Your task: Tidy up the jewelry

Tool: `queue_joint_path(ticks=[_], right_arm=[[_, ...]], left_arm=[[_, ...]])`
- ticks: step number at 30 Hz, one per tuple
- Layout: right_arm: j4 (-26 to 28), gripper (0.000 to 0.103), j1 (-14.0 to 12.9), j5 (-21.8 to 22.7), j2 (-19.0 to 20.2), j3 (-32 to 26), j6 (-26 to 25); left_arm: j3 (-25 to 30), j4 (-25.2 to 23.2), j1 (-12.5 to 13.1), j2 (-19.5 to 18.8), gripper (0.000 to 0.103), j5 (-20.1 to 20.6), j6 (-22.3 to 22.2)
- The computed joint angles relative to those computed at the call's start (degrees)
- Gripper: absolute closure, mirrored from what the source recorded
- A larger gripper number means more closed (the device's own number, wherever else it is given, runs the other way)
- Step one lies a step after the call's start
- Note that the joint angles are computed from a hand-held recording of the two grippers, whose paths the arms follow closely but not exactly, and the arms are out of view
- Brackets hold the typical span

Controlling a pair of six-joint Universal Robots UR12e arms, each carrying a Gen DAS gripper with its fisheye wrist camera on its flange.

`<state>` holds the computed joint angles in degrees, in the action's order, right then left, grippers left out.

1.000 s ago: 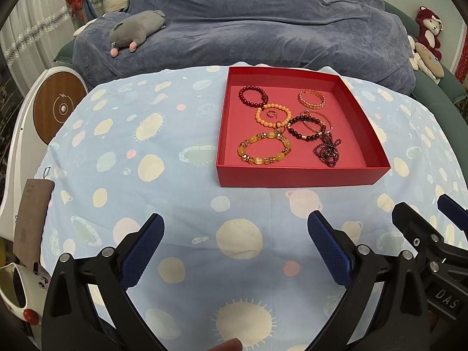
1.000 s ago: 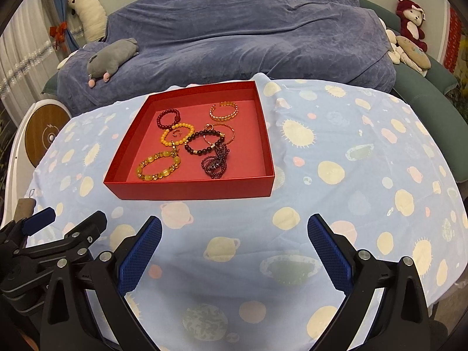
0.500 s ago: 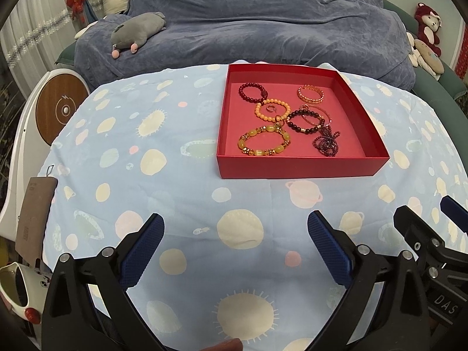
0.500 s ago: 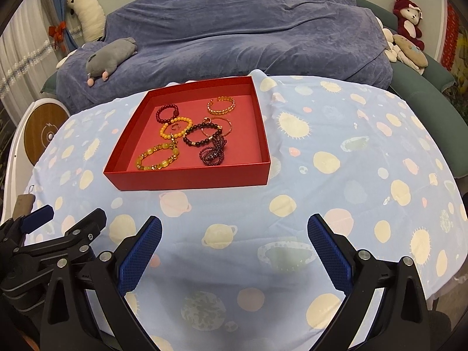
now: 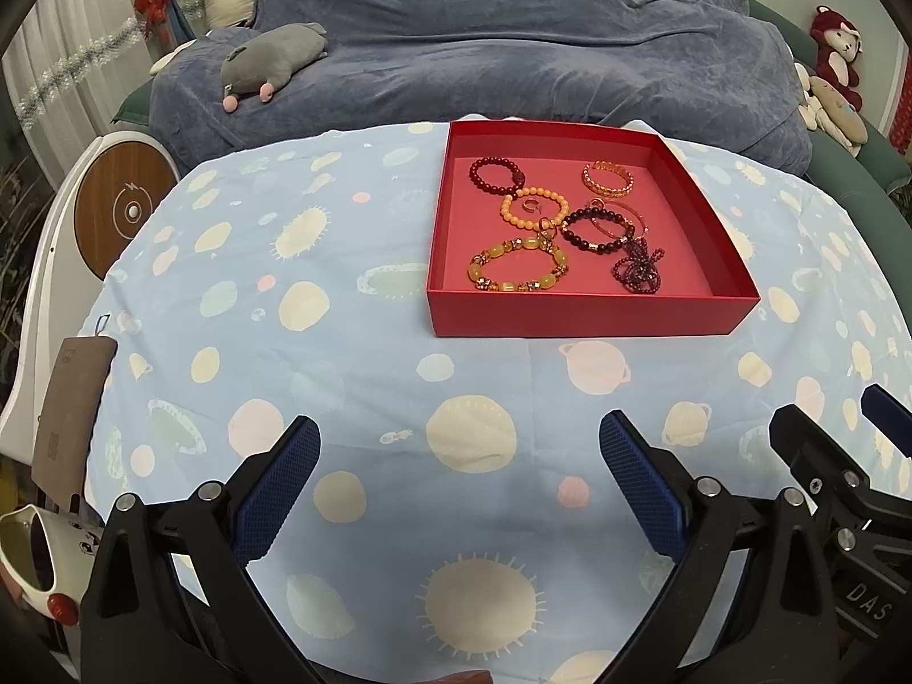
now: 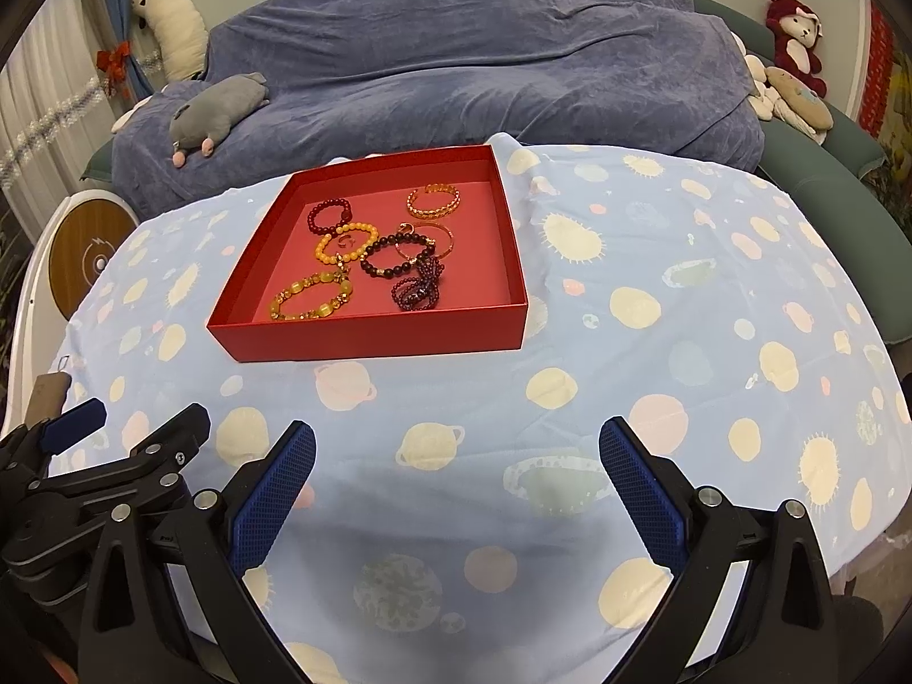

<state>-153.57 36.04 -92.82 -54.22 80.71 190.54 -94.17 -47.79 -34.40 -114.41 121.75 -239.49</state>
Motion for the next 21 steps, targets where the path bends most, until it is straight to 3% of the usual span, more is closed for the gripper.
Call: queue_joint_path(ticks=[21], right_arm=[[-0.18, 0.007, 0.36, -0.24, -0.29, 0.58, -0.45]], left_arm=[[-0.01, -1.76, -0.32, 0.09, 0.009, 0.17, -1.60]])
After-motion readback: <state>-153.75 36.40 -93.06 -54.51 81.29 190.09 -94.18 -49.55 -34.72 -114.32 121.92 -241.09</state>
